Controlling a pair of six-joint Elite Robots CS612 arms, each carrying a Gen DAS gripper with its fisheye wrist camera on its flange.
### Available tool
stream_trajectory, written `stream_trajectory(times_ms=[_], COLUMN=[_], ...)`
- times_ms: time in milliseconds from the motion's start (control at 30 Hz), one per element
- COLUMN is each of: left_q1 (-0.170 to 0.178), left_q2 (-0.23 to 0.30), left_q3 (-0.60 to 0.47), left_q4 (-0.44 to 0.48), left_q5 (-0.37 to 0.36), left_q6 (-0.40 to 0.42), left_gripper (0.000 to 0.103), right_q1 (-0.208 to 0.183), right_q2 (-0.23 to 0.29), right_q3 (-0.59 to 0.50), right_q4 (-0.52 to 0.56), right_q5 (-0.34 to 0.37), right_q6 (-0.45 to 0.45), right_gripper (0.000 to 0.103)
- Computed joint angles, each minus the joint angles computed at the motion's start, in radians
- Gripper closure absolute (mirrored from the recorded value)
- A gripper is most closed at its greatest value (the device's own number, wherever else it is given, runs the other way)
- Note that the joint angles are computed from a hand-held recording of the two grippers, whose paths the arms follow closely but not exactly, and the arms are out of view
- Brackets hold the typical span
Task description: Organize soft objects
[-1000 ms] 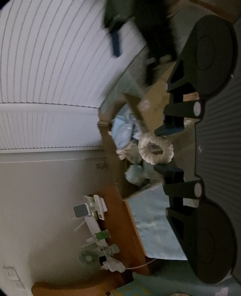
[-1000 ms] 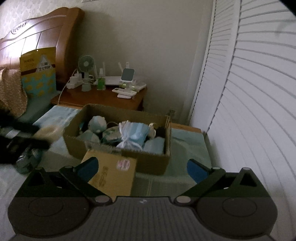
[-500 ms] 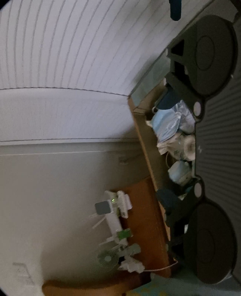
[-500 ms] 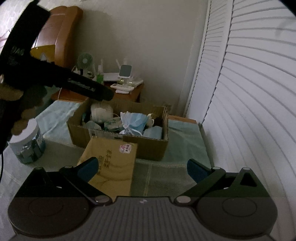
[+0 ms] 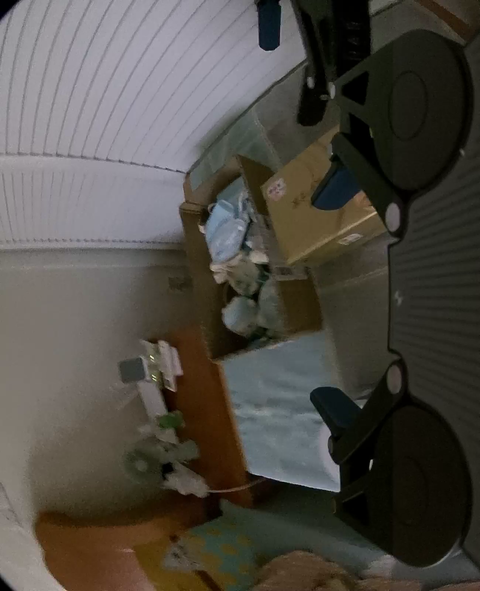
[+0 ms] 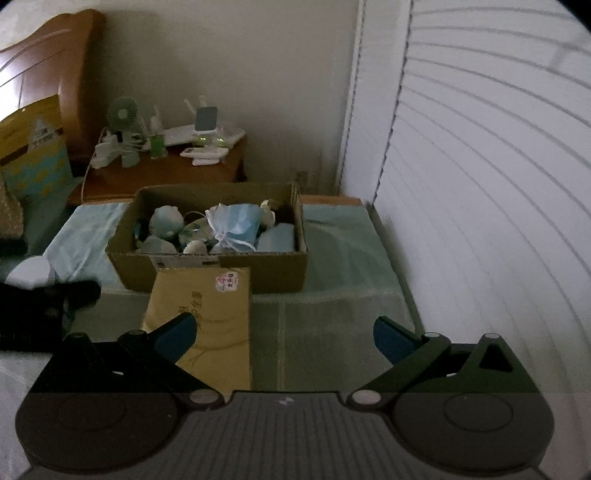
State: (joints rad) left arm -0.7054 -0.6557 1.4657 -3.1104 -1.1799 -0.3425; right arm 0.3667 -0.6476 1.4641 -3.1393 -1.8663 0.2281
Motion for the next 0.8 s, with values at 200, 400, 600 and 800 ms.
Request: stream_trajectory(times_ms=[200, 400, 600, 800], left_q1=[-0.006, -0.010, -0.012, -0.016], left_q2=[-0.024, -0.028, -0.031, -0.031], left_q3=[0.033, 0.037, 0.040, 0.037], left_q4=[-0.019, -0.027, -0.013, -0.002], left_q5=[0.013, 0.031, 0.039, 0.058], left_q6=[-0.048, -0.064, -0.089, -0.089], left_gripper=[0.001, 0.001, 0.001, 0.001], right_q1=[0.010, 0.014, 0.015, 0.015], right_q2=[-0.013, -0.017, -0.018, -0.018], right_q3=[0.003, 0.007, 0.004, 0.005], right_q4=[-0.001, -0.016, -0.005, -0.005], right_q5=[-0.025, -0.036, -0.037, -0.040], right_q6=[0.010, 0.003, 0.011, 0.015], right_gripper=[0.000, 0.000, 0.000, 0.000])
